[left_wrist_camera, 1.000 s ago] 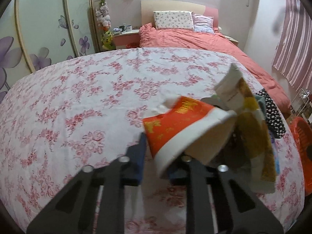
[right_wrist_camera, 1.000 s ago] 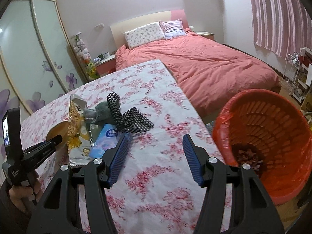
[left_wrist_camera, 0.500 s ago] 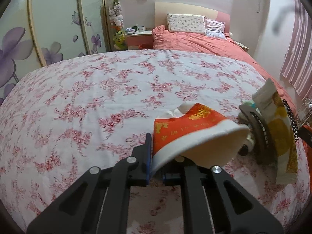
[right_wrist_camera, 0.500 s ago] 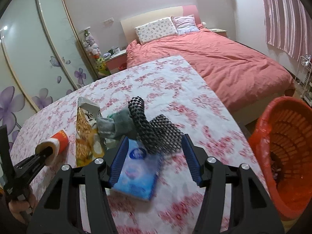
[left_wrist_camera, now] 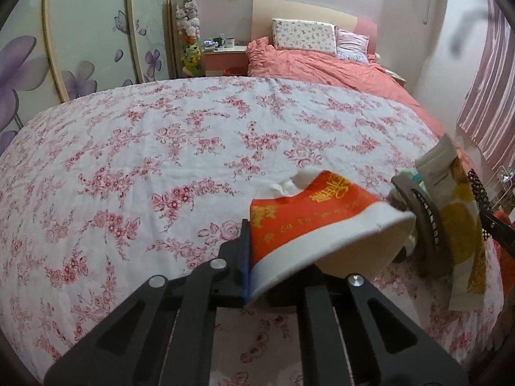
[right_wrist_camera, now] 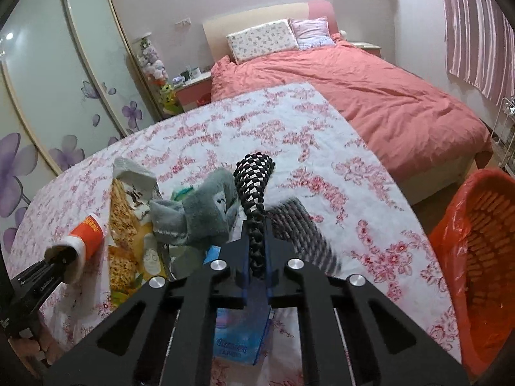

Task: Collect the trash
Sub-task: 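Lift the paper cup and black mesh net and carry them toward the orange basket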

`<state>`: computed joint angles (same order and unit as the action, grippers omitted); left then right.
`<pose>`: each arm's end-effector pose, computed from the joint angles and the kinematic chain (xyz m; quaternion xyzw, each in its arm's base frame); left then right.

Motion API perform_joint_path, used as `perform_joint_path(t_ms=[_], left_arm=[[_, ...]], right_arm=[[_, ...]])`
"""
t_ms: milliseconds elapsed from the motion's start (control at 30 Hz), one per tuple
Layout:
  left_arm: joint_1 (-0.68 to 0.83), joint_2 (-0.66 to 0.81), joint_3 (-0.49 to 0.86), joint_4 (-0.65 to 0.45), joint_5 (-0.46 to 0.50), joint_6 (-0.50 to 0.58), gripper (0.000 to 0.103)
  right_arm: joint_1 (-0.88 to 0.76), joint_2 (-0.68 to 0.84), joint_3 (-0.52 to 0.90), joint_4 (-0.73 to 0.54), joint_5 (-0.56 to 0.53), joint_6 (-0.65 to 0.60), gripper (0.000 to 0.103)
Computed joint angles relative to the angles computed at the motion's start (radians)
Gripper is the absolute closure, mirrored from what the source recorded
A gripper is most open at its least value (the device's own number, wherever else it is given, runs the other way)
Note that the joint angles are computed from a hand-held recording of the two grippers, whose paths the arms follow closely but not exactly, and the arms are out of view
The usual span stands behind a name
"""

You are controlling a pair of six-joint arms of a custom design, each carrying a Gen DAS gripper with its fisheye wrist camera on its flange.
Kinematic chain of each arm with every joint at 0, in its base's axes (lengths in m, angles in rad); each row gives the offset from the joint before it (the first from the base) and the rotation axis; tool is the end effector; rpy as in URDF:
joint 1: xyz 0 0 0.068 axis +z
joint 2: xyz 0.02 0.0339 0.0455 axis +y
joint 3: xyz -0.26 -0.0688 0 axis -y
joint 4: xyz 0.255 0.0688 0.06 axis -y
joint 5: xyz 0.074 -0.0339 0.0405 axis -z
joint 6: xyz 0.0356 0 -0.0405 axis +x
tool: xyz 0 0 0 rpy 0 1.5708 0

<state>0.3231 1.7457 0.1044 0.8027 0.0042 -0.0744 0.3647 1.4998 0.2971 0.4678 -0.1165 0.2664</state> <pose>0.1711 0.0571 0.0294 -0.1836 0.9155 0.0425 0.3555 0.2138 0.0861 0.0832 -0.0684 0.9101 0.1763 0.3687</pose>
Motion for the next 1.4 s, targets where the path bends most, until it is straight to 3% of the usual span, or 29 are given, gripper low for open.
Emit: perform_joint_path(t_ms=[167, 333, 633, 867, 1133, 1400], left_arm=[[0.008, -0.116, -0.022, -0.066, 0.010, -0.002, 0.095], [-0.034, -0.349, -0.061, -0.227, -0.008, -0.023, 0.095], [-0.210, -0.959, -0.093, -0.737, -0.097, -0.111, 0.095], [-0.407, -1.248, -0.056, -1.038, -0.224, -0.212, 0.095], [-0.691, -1.270, 0.005, -1.137, -0.410, -0.351, 0.095], [-1.008, -1.041, 0.109, -1.070, -0.590, -0.507, 0.095]], right_arm=[[-0.038, -0.135, -0.037, -0.048, -0.031, -0.008, 0.097], [-0.074, -0.294, -0.074, -0.134, -0.061, -0.022, 0.097], [-0.157, -0.648, -0.134, -0.359, -0.116, -0.055, 0.097], [-0.278, -0.925, -0.152, -0.563, -0.199, -0.098, 0.097], [-0.496, -1.132, -0.155, -0.744, -0.359, -0.181, 0.097], [-0.825, -1.136, -0.137, -0.820, -0.596, -0.314, 0.097]])
